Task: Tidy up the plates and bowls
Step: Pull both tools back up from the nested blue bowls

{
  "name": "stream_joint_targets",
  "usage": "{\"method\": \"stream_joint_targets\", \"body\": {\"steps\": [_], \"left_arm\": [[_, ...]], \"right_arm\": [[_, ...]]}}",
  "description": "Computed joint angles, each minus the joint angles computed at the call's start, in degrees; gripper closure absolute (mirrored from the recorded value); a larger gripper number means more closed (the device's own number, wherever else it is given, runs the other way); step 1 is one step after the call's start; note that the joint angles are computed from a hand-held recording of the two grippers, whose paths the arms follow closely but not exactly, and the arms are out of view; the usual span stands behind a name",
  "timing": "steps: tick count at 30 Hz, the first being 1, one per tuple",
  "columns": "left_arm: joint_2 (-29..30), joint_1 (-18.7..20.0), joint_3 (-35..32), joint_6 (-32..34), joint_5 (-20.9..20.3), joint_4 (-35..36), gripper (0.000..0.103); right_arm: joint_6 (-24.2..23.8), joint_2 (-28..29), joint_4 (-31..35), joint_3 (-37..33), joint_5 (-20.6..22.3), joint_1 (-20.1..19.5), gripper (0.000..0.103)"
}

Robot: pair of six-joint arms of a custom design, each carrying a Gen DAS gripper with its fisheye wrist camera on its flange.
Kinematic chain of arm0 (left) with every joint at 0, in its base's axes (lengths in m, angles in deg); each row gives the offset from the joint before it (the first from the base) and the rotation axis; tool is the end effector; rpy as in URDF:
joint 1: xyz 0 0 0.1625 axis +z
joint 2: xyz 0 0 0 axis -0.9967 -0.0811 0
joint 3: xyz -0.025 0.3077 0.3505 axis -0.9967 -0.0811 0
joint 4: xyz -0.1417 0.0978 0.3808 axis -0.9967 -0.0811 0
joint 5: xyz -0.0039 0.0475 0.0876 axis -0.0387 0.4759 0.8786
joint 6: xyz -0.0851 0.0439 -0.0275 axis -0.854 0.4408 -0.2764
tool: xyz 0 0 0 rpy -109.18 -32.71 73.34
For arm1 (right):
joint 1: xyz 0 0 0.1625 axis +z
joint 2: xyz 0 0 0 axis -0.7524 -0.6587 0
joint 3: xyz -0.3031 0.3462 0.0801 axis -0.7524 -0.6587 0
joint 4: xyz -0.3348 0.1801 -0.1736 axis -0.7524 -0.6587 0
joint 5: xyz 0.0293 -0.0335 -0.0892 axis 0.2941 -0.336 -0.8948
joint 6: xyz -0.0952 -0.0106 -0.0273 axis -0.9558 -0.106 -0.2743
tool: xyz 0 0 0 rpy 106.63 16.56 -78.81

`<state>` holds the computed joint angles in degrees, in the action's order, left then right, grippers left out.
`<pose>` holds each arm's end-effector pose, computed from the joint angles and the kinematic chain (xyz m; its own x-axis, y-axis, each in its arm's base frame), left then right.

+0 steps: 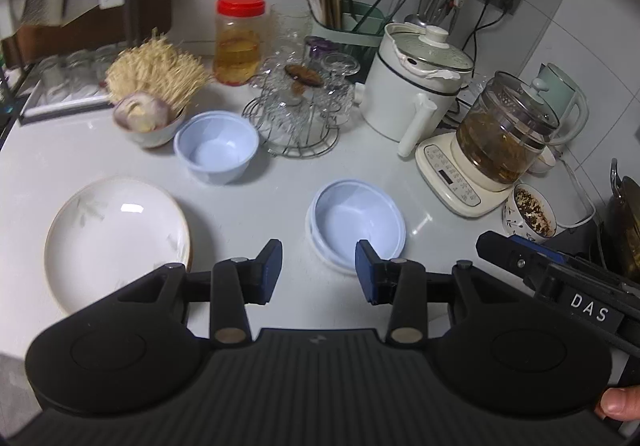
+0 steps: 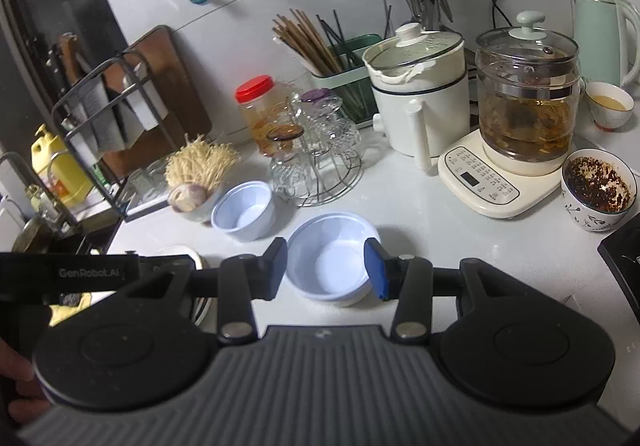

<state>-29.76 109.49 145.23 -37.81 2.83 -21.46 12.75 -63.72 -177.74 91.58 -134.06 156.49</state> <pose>-0.3183 -0.3808 0.2590 -0.7853 -0.4127 -0.4615 0.1132 0.6371 -0.7624 0.2697 -0.4422 0.2628 -0.7564 -0.5698 0.3213 -0.6510 0.6075 -0.4551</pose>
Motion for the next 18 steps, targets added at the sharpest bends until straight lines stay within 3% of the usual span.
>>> {"method": "stream_joint_targets", "body": {"steps": [13,18], "left_arm": [[-2.1,-5.2,2.3,-16.5,-5.2,9.1,0.057],[-3.8,-4.7,3.4,-17.5,-5.5,9.1,0.057]], "right_arm": [[-1.4,-4.0,3.5,4.3,2.2,0.4,0.058],[-1.3,-2.6,4.1,4.0,1.6,1.3,0.058]]}}
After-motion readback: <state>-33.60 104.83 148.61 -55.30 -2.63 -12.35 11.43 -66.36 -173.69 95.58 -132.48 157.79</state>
